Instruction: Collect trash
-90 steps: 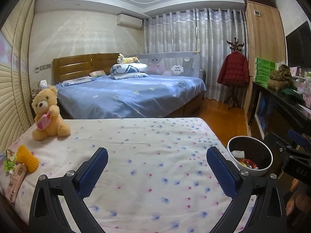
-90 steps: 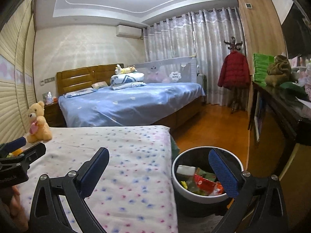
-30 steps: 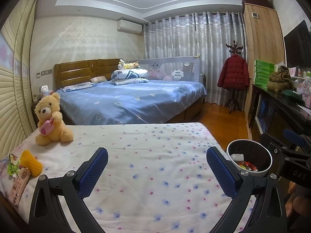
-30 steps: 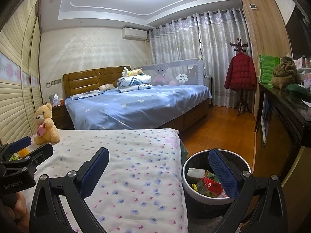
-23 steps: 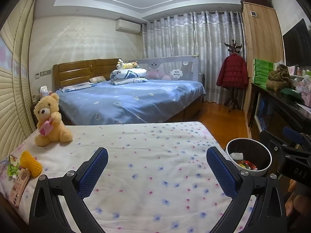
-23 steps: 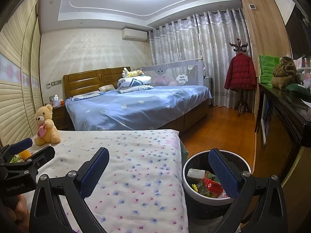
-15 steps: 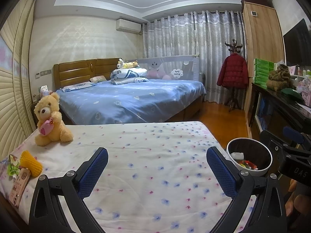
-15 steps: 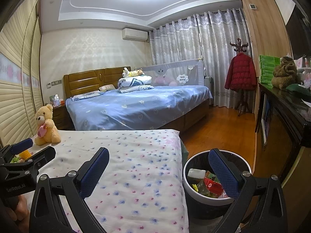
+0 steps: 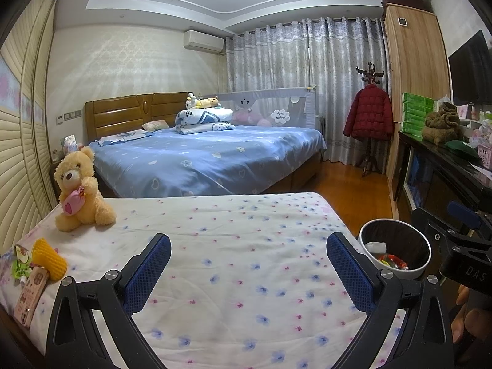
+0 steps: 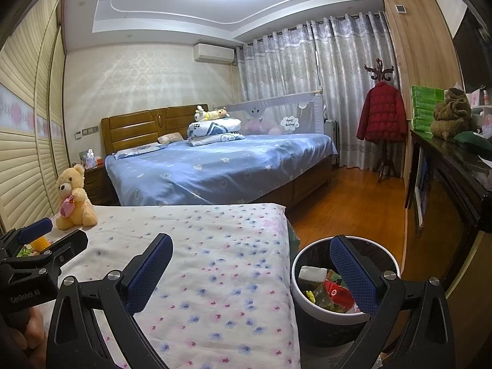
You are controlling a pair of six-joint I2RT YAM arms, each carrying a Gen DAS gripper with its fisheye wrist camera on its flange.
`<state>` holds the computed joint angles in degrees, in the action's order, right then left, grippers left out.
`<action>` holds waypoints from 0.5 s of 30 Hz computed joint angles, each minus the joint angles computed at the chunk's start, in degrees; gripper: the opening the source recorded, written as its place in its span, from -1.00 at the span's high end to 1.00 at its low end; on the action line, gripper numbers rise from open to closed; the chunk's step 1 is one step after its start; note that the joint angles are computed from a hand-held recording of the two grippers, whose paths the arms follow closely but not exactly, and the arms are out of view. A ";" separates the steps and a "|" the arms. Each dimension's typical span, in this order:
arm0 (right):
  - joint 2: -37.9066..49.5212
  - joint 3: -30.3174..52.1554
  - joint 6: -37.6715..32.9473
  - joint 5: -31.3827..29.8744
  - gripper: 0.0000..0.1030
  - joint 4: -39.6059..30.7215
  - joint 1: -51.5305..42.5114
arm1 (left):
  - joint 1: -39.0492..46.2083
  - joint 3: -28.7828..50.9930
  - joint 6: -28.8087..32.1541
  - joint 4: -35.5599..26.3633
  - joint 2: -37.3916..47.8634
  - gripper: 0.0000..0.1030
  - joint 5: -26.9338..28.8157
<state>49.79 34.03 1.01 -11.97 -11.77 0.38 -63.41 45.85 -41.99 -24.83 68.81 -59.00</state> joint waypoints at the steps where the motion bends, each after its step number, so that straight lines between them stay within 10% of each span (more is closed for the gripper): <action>1: 0.18 -0.05 -0.11 -0.28 -1.00 0.17 -0.27 | -0.01 0.01 -0.05 -0.07 0.00 -0.99 0.00; 15: 1.20 -0.19 -0.05 -0.61 -1.00 0.87 0.08 | 1.13 -0.43 1.06 0.88 -0.40 -0.99 1.08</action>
